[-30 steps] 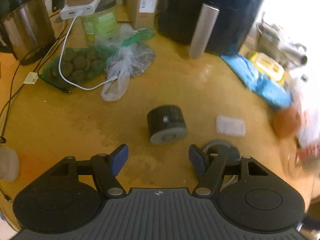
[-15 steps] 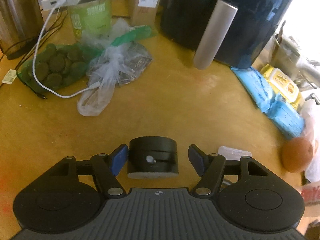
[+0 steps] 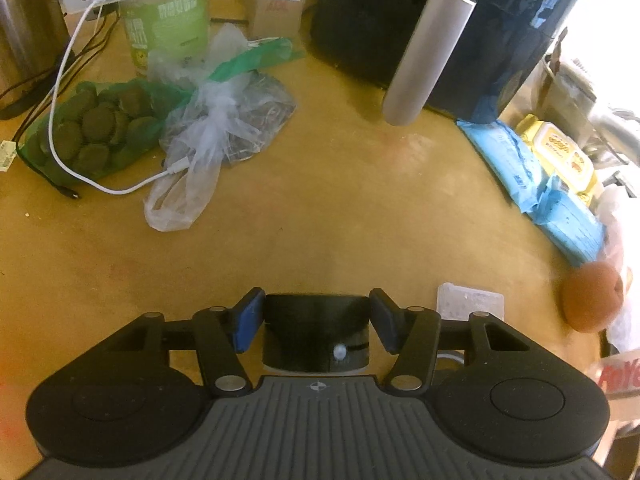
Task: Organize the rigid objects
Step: 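Grasp the black cylindrical puck with the left gripper while the right holds the block, then carry the puck and the block toward the box with both grippers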
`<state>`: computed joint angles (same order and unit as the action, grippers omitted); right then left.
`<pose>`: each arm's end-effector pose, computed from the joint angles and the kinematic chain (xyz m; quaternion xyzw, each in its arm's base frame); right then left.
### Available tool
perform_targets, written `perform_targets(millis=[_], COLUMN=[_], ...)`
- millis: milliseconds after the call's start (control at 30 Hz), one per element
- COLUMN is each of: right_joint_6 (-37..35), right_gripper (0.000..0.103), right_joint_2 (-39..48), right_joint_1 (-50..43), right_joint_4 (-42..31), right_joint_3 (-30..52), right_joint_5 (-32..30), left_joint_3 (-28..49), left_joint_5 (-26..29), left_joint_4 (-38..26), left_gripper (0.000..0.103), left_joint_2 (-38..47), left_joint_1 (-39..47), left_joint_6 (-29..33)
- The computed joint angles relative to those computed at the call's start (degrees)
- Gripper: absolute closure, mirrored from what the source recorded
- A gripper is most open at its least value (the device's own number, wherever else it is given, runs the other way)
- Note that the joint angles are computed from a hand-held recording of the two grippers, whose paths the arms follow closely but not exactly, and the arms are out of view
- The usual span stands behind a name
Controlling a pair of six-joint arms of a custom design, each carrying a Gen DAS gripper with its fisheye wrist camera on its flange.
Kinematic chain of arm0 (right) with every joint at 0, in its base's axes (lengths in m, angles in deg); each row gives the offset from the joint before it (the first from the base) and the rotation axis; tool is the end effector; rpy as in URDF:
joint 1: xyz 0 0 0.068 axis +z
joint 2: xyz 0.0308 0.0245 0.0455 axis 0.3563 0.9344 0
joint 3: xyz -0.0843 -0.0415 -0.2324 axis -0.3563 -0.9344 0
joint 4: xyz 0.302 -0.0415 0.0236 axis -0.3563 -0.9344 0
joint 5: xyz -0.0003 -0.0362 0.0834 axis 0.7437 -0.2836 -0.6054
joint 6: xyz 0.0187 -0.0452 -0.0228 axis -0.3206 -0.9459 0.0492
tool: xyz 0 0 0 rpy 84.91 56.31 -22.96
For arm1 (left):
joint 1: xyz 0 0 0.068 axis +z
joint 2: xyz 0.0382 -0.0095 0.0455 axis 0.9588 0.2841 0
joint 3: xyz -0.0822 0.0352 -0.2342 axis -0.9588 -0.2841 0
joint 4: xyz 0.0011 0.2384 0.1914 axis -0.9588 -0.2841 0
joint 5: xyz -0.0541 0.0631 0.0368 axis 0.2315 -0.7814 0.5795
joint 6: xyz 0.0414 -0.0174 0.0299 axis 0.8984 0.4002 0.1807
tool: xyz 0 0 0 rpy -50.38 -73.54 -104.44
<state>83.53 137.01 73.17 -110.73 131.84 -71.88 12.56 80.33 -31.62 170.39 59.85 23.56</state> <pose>0.1632 0.1964 0.2270 0.1312 0.9563 0.1313 0.2258 0.3579 -0.0889 0.1643 -0.0268 0.9737 -0.0860 0.2092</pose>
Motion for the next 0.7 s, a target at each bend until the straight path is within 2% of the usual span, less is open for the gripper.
perform_targets(millis=[700], right_joint_6=[4.18], right_gripper=[0.032], right_joint_2=[3.71], right_joint_1=[4.96], right_joint_4=[1.19], right_joint_3=[3.36], right_joint_5=[3.17], left_joint_3=[-6.37], left_joint_5=[5.33], left_joint_4=[-4.88], left_gripper=[0.048], left_joint_2=[-16.19], left_joint_1=[1.66], left_joint_6=[7.63])
